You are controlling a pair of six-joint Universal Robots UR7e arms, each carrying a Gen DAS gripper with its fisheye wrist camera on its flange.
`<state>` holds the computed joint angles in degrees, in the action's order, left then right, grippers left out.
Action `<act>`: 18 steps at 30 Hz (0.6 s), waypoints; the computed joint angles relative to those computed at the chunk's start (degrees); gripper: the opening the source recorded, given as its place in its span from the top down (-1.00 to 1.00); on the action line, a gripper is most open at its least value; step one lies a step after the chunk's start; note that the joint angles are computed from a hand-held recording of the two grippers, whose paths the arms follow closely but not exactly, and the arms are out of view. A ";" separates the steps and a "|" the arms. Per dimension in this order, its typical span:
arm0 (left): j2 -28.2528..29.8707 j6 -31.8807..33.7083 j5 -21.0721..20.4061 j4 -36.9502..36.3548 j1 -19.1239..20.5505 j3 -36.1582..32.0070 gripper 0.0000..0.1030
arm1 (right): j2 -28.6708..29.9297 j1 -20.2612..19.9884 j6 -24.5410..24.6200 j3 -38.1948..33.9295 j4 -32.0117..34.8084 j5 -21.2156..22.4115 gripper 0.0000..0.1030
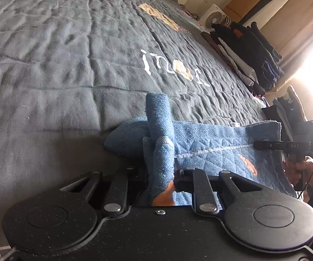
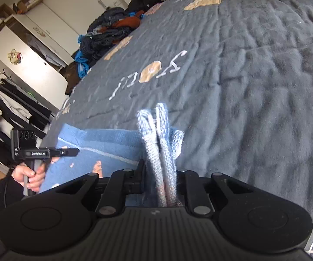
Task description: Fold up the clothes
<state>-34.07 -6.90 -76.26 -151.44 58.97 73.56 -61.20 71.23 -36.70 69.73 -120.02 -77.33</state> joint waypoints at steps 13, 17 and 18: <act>1.81 9.20 3.95 -2.50 -4.92 -10.82 0.73 | -0.79 2.31 0.19 -3.42 -2.81 10.66 0.73; 5.12 16.55 5.12 -4.86 -7.33 -18.87 0.73 | 1.42 4.61 -3.55 -9.80 -3.97 12.96 0.73; 5.53 18.31 4.95 -5.85 -7.86 -19.84 0.73 | 1.50 4.83 -6.05 -10.52 -4.78 14.71 0.73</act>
<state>-28.53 11.41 -71.31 -157.29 51.12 53.72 -59.70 76.06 -42.75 59.22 -124.80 -62.62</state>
